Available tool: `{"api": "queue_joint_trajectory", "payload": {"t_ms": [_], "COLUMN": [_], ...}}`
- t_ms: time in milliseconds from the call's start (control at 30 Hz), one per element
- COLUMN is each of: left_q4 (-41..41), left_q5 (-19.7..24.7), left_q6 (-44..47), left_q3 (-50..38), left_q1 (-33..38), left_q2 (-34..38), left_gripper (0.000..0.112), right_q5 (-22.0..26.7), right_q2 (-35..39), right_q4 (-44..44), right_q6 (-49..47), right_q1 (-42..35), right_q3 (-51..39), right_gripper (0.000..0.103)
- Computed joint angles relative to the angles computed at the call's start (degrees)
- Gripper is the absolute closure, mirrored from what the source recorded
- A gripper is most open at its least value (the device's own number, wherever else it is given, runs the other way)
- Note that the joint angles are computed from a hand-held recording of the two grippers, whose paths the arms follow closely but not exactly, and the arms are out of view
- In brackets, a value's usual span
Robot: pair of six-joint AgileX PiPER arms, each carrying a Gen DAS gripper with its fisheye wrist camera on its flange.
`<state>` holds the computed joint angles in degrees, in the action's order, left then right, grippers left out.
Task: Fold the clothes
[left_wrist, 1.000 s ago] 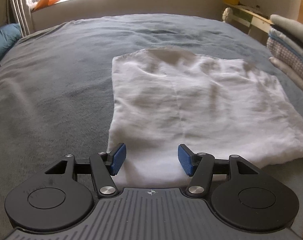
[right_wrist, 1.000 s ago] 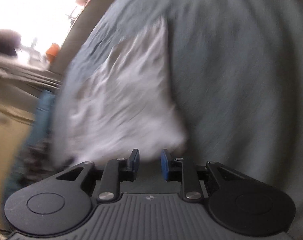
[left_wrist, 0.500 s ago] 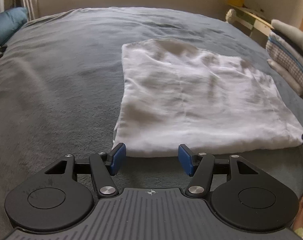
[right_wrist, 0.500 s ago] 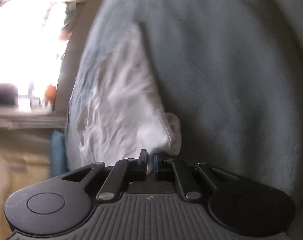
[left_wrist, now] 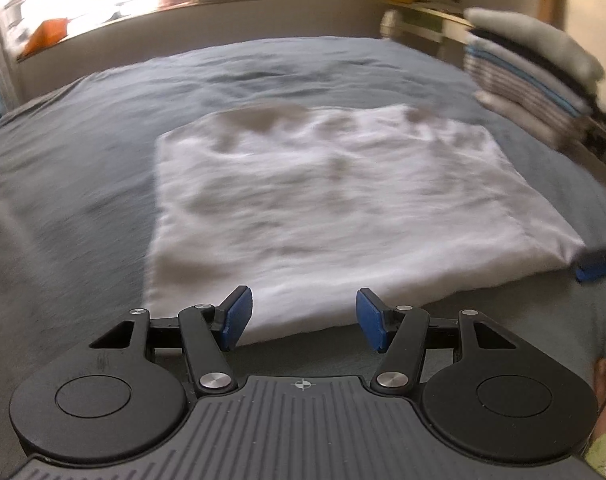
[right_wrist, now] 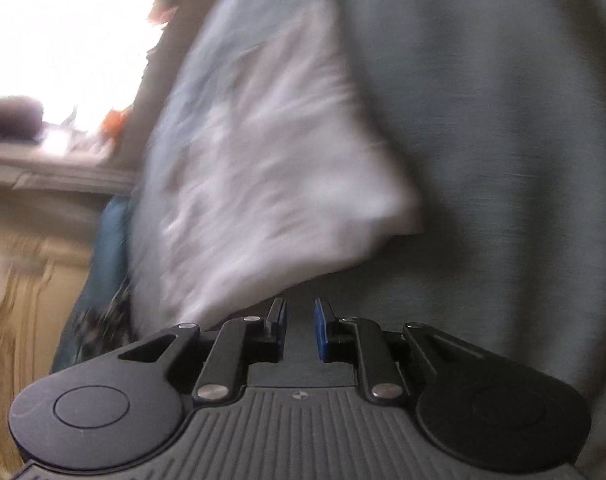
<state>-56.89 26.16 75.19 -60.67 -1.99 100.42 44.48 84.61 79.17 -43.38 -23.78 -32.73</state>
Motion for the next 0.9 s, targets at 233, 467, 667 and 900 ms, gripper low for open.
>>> {"api": "queue_joint_trajectory", "payload": {"t_ms": [233, 467, 667, 900], "left_q4": [6.6, 8.7, 8.4, 6.4], "left_q5": [-3.0, -1.5, 0.2, 0.9], "left_q6": [-8.4, -10.5, -11.2, -12.1], "left_q3": [-2.2, -2.7, -4.0, -7.4], "left_q1": [-3.5, -1.9, -0.5, 2.6], "left_q2": [3.8, 4.1, 4.5, 5.8], "left_gripper": [0.055, 0.055, 0.055, 0.054], "right_q5": [-3.1, -9.5, -11.3, -11.8], "right_q2": [9.6, 7.6, 5.7, 17.0], "right_q4": [4.2, -8.4, -11.3, -16.4], "right_q6": [-9.3, -1.3, -4.0, 2.9], "right_q1": [12.0, 18.1, 24.3, 27.6], "right_q3": [-11.3, -13.5, -17.6, -24.5], "right_gripper": [0.088, 0.094, 0.094, 0.096]}}
